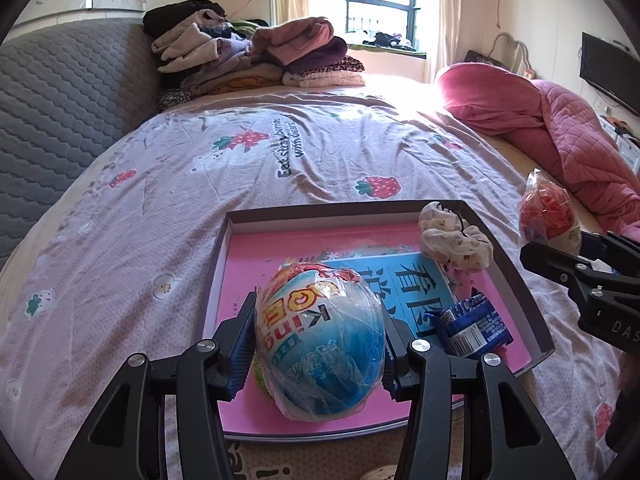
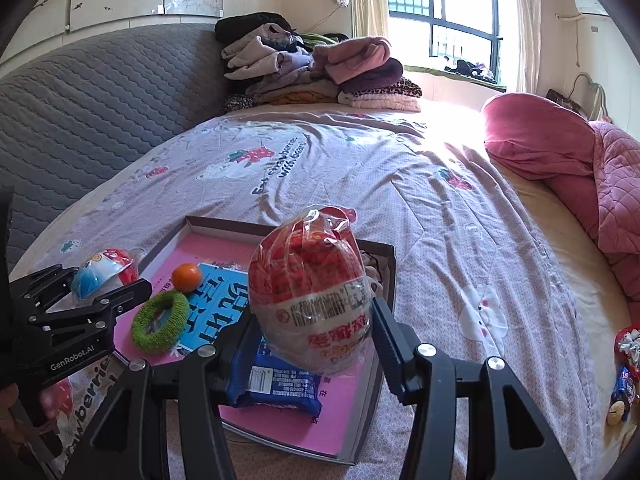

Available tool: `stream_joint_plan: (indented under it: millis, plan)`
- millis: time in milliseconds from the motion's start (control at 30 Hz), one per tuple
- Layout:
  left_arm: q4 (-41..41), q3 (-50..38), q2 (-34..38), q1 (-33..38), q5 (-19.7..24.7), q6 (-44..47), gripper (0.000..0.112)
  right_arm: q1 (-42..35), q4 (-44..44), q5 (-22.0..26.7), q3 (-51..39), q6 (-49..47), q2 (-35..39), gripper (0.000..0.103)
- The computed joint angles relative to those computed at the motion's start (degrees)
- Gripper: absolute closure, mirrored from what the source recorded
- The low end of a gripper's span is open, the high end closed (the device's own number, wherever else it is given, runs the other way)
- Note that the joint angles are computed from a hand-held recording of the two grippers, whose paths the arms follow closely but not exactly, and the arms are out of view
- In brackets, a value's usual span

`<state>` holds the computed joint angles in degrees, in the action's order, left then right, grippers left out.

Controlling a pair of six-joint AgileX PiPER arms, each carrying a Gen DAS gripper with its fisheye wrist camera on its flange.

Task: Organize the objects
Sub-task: 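Carry blue egg toy over tray with left tool while right tool carries red egg toy there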

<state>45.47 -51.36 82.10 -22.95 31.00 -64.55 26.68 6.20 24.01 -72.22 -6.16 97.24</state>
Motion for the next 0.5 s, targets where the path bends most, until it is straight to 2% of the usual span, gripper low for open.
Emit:
stream_joint_plan:
  millis: [133, 267, 433, 500]
  plan:
    - [0.9, -0.2, 2.0, -1.4, -0.7, -1.0, 0.06, 0.5, -6.2, 1.2, -0.9, 5.3, 2.4, 0.05]
    - [0.2, -0.5, 4.2, -2.4, -1.4, -0.5, 0.06, 0.0, -5.7, 2.5, -1.4, 4.8, 3.8, 0.05]
    - [0.0, -0.4, 5.7, -3.1, -2.8, -1.1, 0.06, 1.2, -13.0, 3.7, -1.9, 10.7, 4.9, 0.05]
    - [0.7, -0.5, 6.1, -3.6, -2.8, -1.7, 0.06, 1.2, -13.4, 3.8, -1.8, 11.2, 5.1, 0.05]
